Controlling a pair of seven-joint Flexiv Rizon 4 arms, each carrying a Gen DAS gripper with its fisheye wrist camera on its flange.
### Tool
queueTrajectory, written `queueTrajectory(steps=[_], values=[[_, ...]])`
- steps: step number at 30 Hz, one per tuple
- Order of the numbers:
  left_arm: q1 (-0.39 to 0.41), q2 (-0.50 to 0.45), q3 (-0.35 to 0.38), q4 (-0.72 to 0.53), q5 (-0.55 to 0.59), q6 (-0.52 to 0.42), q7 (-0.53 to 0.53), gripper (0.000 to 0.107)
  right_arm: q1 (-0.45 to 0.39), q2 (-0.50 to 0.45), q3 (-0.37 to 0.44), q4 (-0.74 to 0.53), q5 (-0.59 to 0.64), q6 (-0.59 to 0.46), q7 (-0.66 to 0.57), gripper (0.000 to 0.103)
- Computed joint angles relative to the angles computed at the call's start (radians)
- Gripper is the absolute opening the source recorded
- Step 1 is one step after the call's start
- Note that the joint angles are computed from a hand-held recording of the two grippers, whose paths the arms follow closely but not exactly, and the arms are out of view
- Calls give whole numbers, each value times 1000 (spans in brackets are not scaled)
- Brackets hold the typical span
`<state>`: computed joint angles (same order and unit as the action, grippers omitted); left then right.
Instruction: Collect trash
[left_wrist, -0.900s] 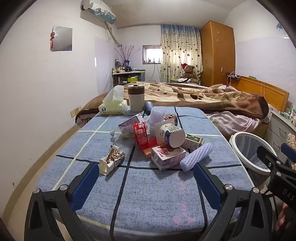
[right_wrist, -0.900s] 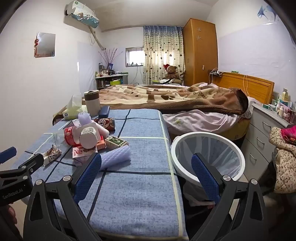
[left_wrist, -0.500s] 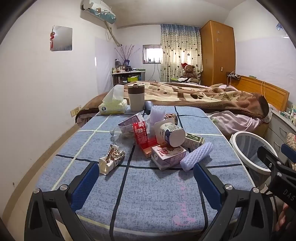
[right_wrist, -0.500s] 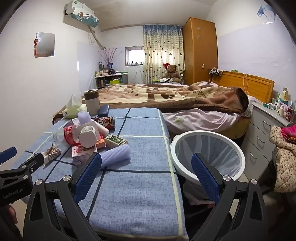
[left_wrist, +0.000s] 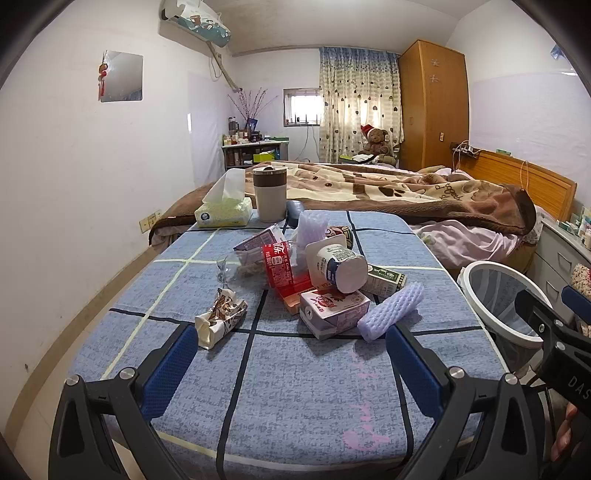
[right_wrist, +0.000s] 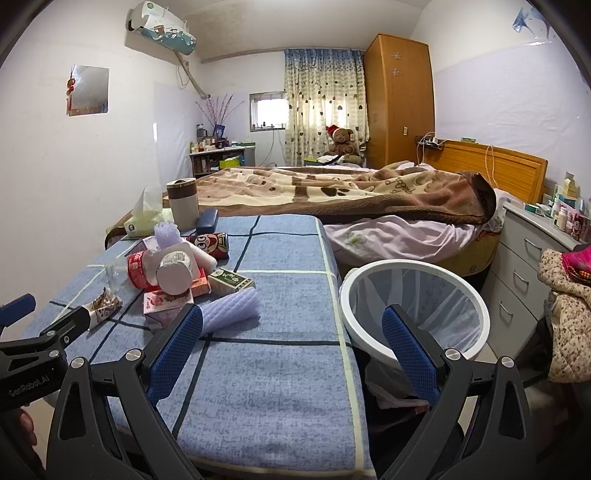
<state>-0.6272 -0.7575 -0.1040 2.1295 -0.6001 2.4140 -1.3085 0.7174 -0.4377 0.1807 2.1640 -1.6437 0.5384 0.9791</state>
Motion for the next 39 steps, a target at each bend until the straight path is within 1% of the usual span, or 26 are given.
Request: queueTrajectory(steps=[6, 21, 22, 24, 39], values=[[-8, 2, 3, -1, -16, -2, 7, 103, -3, 2, 0, -1, 3, 5, -4, 100], [6, 5, 0, 16, 4, 9, -10, 103, -5, 7, 1, 4, -1, 5, -3, 100], [-8, 5, 2, 4, -15, 1, 2, 103, -5, 7, 1, 4, -2, 5, -4, 100], [-8, 6, 2, 6, -17, 1, 3, 103, -8, 9, 1, 5, -5, 8, -3, 100], [1, 11, 2, 14, -8, 3, -2, 103, -4, 7, 1, 1, -2, 1, -5, 100]])
